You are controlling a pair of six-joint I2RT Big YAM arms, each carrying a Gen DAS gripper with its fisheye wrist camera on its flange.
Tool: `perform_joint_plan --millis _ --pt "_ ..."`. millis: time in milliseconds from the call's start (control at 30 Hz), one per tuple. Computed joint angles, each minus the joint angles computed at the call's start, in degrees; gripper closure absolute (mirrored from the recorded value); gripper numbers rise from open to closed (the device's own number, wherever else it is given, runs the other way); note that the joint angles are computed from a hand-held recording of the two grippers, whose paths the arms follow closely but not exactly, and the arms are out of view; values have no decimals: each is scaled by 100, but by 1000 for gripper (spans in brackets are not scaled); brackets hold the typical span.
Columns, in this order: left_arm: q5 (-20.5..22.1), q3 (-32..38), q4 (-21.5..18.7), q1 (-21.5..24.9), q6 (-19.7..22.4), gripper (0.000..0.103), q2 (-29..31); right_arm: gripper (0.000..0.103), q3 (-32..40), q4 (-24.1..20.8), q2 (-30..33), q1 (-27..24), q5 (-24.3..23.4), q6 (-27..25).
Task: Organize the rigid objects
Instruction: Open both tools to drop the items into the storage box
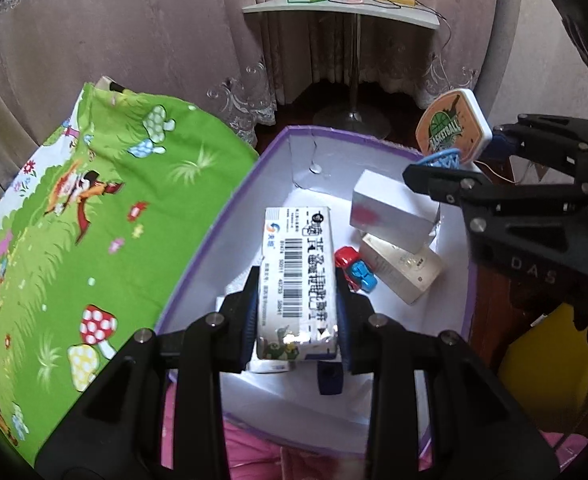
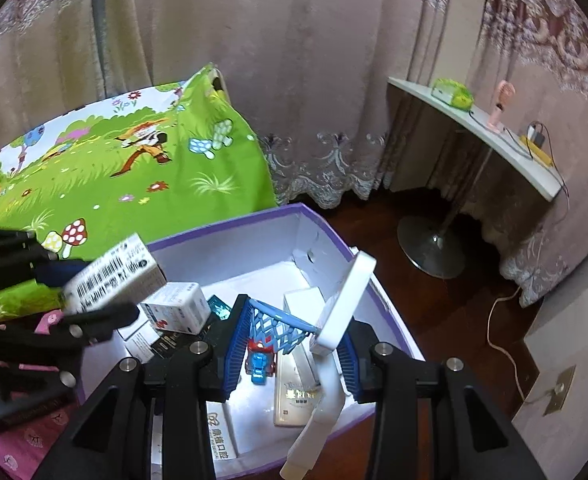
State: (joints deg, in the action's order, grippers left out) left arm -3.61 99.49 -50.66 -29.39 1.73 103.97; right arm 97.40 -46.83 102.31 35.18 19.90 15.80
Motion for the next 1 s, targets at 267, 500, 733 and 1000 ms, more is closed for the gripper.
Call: perform_joint_plan --millis 267,500,733,1000 --pt "-404 -466 551 -83 7 66 -248 62 104 -69 256 -22 -48 361" --pt "-778 -947 1516 -36 -46 18 -765 37 326 -30 346 -5 -122 519" --pt "-1277 -1184 2087 -67 -113 2 -1198 33 235 -59 177 -4 19 522" --pt "-947 -694 1010 71 -425 1 -865 31 205 -315 102 87 122 527"
